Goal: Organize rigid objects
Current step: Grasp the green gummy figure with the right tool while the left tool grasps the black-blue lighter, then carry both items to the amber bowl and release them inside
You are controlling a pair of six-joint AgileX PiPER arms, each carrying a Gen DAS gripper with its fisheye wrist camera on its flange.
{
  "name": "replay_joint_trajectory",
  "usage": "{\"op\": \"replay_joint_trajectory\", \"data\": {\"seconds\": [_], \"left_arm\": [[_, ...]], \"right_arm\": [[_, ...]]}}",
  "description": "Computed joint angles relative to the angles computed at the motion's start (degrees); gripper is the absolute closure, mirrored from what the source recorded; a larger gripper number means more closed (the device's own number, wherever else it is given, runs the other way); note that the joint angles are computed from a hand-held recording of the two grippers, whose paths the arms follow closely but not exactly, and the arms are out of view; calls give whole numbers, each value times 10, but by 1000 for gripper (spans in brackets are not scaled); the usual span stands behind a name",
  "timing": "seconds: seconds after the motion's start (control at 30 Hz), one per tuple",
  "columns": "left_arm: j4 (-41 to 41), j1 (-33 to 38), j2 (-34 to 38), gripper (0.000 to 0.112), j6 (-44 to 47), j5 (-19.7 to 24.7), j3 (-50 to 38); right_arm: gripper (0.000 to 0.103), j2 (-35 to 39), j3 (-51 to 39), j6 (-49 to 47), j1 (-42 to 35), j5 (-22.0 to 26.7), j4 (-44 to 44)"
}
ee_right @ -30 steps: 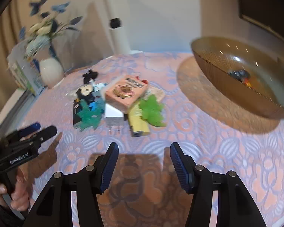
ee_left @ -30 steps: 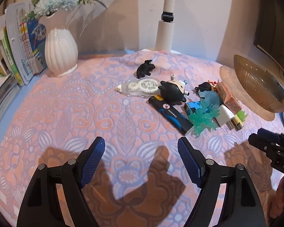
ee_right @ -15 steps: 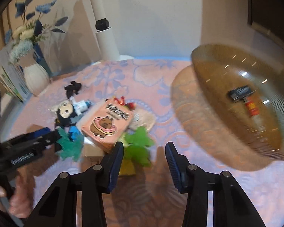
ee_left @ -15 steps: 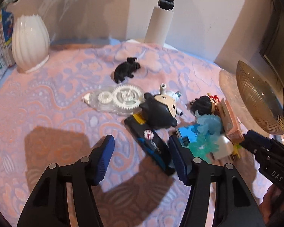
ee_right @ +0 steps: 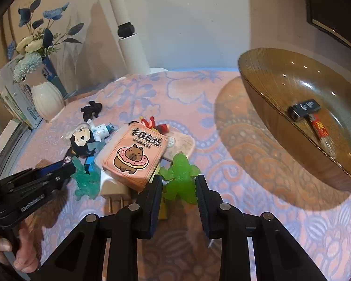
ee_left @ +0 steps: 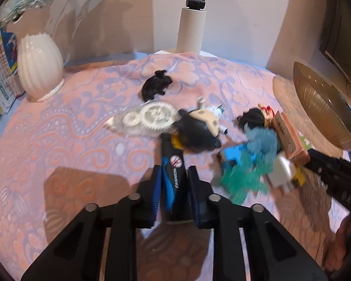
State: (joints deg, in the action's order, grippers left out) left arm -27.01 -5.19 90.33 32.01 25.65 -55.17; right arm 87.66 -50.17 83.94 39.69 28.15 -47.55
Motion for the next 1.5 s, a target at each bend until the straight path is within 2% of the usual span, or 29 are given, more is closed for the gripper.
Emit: {"op": "replay_joint_trajectory", "data": {"seconds": [0.1, 0.2, 0.23, 0.27, 0.3, 0.33, 0.4, 0.47, 0.57, 0.6, 0.67, 0.7, 0.77, 0.9, 0.97, 1.0, 1.03, 1.1, 1.13, 1.23, 1.27, 1.3, 1.37, 1.5], "left_arm": [[-70, 53, -31, 95, 119, 44, 30], [-151, 127, -52, 95, 273, 130, 51], [-162, 147, -55, 94, 305, 159, 56], [-169, 156, -60, 93, 320, 169, 62], [-172, 161, -67, 88, 329, 170, 69], [-182, 162, -72, 79, 341, 166, 78], [-182, 151, -82, 76, 331, 153, 89], [-131, 104, -95, 73, 263, 101, 96], [-51, 43, -102, 72, 164, 18, 111], [-49, 41, -105, 72, 161, 12, 114], [-45, 36, -106, 74, 159, -4, 120], [-51, 37, -106, 82, 165, -6, 121], [-56, 33, -108, 92, 171, -16, 126], [-34, 20, -120, 92, 154, -39, 139], [-50, 23, -126, 92, 172, -39, 145], [-70, 28, -134, 92, 193, -39, 150], [-111, 37, -143, 92, 235, -37, 157], [-157, 53, -156, 92, 280, -21, 163], [-196, 69, -160, 92, 314, 15, 161], [-292, 125, -160, 92, 376, 181, 139], [-305, 134, -165, 92, 386, 223, 129], [-308, 126, -177, 92, 380, 243, 119], [-296, 68, -208, 92, 346, 233, 94], [-260, -71, -212, 92, 257, 159, 46]], "right_arm": [[75, -24, 24, 21, 5, -7, -7], [75, -73, 73, 90, 33, -19, -55], [75, -87, 85, 115, 54, -8, -71], [75, -95, 92, 129, 74, 5, -76], [75, -102, 98, 140, 100, 22, -76], [75, -105, 99, 142, 117, 36, -74], [75, -102, 95, 146, 151, 72, -74], [74, -90, 86, 134, 153, 82, -59], [72, -83, 85, 110, 133, 64, -31], [68, -87, 88, 110, 130, 61, -30], [53, -92, 93, 115, 127, 55, -32], [46, -93, 94, 117, 127, 56, -35], [46, -87, 89, 112, 125, 60, -33], [46, -46, 52, 52, 118, 89, 12], [63, -33, 38, 45, 131, 113, 5], [68, -31, 36, 49, 139, 116, -5], [69, -32, 38, 52, 146, 115, -16], [69, -36, 41, 81, 172, 128, -56], [69, -42, 47, 102, 184, 132, -80], [69, -76, 74, 147, 208, 126, -126], [69, -83, 76, 149, 209, 127, -124], [69, -100, 84, 155, 214, 134, -124], [69, -137, 96, 160, 226, 167, -123], [69, -255, 104, 138, 258, 313, -120]]}}
